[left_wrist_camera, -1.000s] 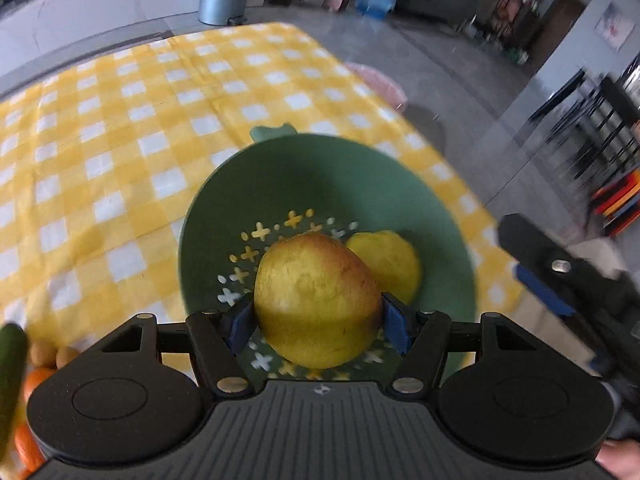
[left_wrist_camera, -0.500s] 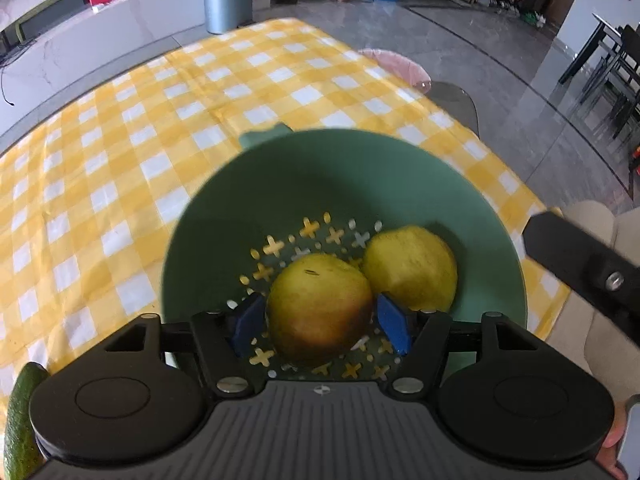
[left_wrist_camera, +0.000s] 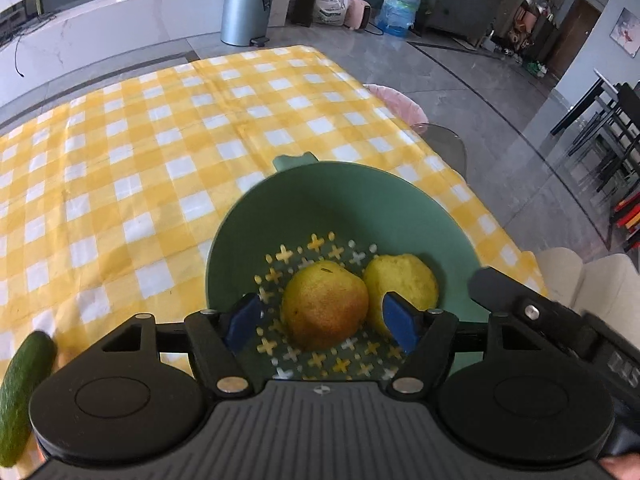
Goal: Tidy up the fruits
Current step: 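Lower the brown pear into the green colander and open the left tool, then move the right tool back to the oranges and grasp one orange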
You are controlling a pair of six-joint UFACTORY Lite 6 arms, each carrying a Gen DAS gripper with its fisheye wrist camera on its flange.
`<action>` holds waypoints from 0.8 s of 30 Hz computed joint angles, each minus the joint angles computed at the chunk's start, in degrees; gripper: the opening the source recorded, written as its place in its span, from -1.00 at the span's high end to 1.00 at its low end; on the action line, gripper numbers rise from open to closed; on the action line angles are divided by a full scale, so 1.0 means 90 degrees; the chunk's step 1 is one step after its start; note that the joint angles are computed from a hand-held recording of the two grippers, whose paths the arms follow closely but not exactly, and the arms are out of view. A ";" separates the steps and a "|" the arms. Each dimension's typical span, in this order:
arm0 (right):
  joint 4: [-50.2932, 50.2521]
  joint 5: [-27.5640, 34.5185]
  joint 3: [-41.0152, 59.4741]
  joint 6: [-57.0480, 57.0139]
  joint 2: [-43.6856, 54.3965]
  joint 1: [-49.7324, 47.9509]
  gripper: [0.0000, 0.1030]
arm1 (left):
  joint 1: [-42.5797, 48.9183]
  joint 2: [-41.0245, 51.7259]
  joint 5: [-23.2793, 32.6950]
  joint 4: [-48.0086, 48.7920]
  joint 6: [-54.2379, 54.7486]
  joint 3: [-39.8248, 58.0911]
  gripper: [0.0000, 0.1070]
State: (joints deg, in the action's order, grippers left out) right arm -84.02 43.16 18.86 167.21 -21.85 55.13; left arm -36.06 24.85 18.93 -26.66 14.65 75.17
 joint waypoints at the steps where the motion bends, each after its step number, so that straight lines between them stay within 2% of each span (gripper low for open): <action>1: 0.0177 -0.0027 0.0051 -0.0140 -0.0029 0.0002 -0.92 | 0.0043 -0.0149 0.0004 -0.0243 0.0203 -0.0141 -0.60; 4: 0.0853 -0.0090 0.0322 -0.0959 -0.0079 -0.0033 -0.92 | 0.0158 -0.0657 -0.0013 -0.0551 0.0253 -0.0593 -0.66; 8: 0.1841 -0.0399 0.0684 -0.2287 -0.0141 -0.0135 -0.92 | 0.0352 -0.1077 0.0442 -0.0232 -0.0514 -0.0758 -0.67; 11: 0.2649 -0.0146 0.0980 -0.2916 -0.0144 0.0074 -0.92 | 0.0471 -0.1582 0.0680 -0.0052 -0.0557 -0.1053 -0.67; 17: 0.3146 0.0712 0.1722 -0.3211 -0.0095 0.0945 -0.92 | 0.0785 -0.3213 0.0962 0.0330 -0.0570 -0.2053 -0.67; 20: 0.3247 0.0819 0.2409 -0.3491 0.0376 0.1271 -0.92 | 0.1152 -0.4052 0.1254 0.0174 -0.0181 -0.2494 -0.67; 24: 0.3175 0.0916 0.3461 -0.3821 0.1230 0.1686 -0.92 | 0.1743 -0.5083 0.1628 0.0374 -0.0238 -0.2981 -0.67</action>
